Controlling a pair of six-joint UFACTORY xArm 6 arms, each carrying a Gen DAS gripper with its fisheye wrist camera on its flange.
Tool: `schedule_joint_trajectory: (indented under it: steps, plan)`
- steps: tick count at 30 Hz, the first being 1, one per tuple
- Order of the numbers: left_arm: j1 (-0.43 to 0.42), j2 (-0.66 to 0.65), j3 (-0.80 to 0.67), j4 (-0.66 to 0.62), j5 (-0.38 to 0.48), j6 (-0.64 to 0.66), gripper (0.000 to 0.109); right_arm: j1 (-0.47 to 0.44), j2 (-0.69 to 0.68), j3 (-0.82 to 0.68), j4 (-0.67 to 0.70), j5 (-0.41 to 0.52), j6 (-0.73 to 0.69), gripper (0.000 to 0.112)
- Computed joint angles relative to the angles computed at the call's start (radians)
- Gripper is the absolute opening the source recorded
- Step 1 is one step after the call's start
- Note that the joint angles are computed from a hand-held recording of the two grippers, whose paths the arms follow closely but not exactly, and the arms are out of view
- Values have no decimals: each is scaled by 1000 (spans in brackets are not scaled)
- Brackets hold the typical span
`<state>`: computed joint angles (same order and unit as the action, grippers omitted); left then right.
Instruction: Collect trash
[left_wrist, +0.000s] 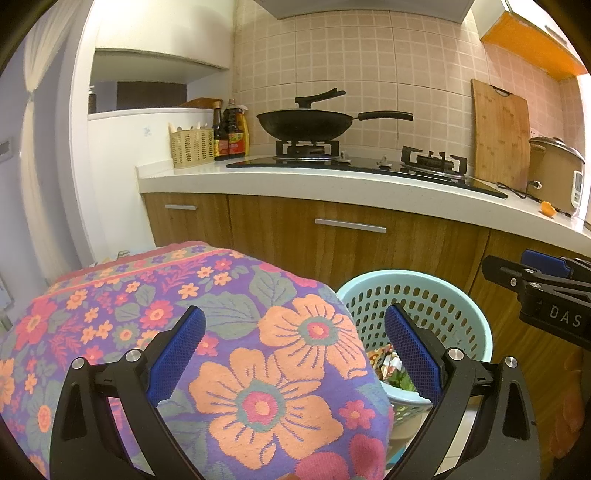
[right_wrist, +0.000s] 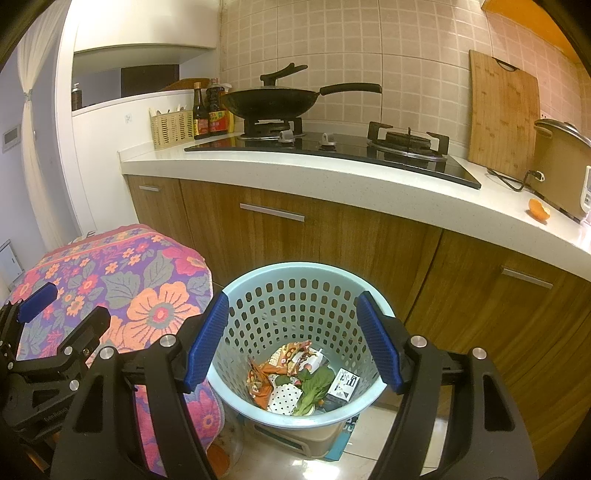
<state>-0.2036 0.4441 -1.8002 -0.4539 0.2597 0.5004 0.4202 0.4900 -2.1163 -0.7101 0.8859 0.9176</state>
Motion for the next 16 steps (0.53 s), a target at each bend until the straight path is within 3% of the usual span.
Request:
schedule_joint_trajectory:
  steps: [5,12,16]
  plan:
    - [6,-11,28,-9,-64,-1,95,0,1,-2,-1,2,0,68]
    - [23,4,-26,-42,41,-3,95,0,-2,6,-7,-2,7,68]
    - [23,20,-50,-28,52,-31,95,-1,-3,11,-8,-4,10,68]
